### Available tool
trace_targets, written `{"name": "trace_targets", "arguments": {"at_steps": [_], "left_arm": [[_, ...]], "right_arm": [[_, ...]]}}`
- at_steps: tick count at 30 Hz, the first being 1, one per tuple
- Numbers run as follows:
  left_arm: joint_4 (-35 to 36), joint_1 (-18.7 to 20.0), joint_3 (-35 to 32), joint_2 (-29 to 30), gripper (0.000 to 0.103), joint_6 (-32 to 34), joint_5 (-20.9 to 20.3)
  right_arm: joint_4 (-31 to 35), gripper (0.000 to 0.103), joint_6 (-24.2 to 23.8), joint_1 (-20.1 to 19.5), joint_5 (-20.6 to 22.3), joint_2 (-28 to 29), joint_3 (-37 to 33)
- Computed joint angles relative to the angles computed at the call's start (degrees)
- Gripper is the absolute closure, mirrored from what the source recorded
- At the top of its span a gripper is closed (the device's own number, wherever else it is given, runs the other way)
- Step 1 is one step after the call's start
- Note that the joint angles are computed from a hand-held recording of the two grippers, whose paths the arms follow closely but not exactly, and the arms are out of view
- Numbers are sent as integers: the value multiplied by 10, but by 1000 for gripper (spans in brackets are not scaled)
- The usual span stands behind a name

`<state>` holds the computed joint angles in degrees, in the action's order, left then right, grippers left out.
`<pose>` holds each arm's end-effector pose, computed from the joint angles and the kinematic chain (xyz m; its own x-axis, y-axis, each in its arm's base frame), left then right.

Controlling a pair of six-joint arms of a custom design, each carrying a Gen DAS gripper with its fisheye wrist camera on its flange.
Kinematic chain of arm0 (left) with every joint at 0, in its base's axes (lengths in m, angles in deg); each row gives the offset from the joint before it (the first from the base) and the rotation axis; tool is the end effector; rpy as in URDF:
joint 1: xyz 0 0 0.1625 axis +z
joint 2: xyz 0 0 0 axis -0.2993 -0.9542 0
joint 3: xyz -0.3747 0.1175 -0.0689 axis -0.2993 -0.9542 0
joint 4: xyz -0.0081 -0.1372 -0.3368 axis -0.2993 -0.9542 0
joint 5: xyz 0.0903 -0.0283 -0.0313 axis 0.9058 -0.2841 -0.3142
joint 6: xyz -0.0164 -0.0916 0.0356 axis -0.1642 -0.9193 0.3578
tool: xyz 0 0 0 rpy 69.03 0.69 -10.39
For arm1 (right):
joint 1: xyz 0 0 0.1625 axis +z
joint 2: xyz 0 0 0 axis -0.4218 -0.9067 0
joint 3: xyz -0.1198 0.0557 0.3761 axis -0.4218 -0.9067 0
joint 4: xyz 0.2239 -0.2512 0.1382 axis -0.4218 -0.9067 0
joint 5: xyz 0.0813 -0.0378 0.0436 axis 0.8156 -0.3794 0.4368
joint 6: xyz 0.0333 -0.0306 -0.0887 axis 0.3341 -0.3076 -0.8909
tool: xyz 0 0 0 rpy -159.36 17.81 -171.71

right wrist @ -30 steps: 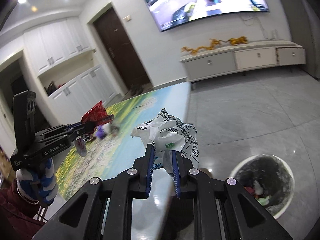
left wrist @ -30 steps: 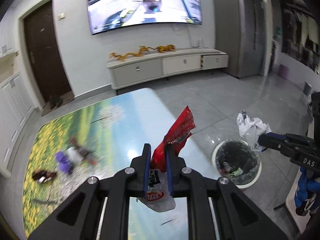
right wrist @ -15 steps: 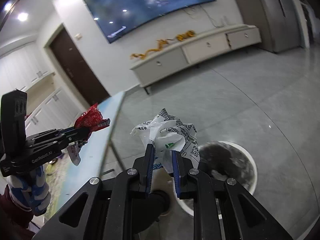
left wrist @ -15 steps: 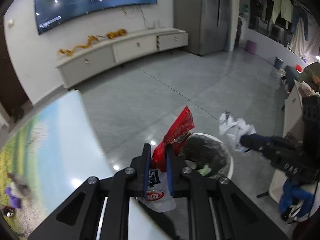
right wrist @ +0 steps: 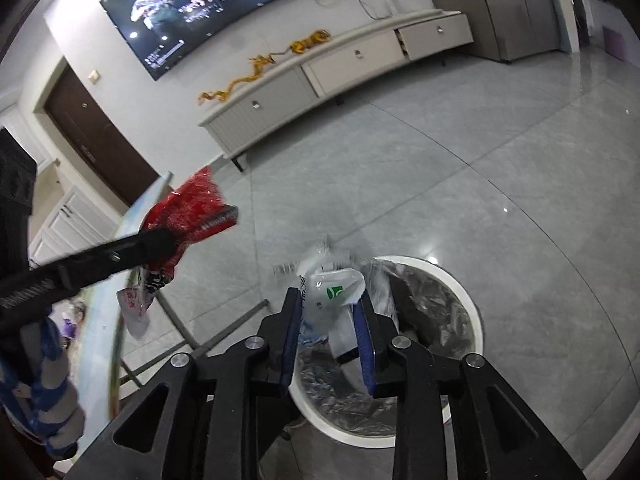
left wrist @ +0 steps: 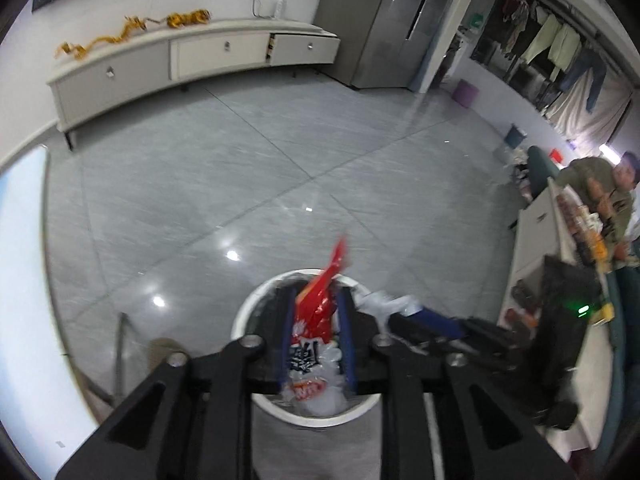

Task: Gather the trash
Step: 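Open both tools over the bin to drop the two bags, then move both open tools back to the trash on the table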

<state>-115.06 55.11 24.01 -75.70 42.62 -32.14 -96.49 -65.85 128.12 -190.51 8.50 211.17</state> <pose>-0.2894 -0.4657 0.2193 -0.8479 0.2469 -0.4692 0.4370 0.8266 -0.3546 0.2063 -0.4344 0.1815 -0.9262 -0.1685 0.3374 -0.3215 0.8202 -0.4731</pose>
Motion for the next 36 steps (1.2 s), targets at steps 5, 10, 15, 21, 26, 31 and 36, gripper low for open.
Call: {"name": "trace_targets", "arguments": {"at_steps": [5,10,15,21,26,31,36], "left_arm": [[-19,1,1,1,59,7,-8],[-5,-13,20,-22,59,-8,17],[19,-34,40,-55,59,-32,47],[82,-81,69,-110,56,-81,118],[164,-125,97,-171,47,-151,177],[280,-165,109,-234,47,-237,215],[427,-206,102,-287,47,-343,248]], "right_arm": [[-12,59,8,-4,-11,-1,8],[-19,57,9,-1,-18,-14,17],[-28,54,13,16,-30,-33,26],[-25,51,13,51,-48,-51,29],[-19,49,13,85,-61,-58,27],[-8,48,13,117,-67,-56,14],[3,48,13,154,-76,-46,0]]}}
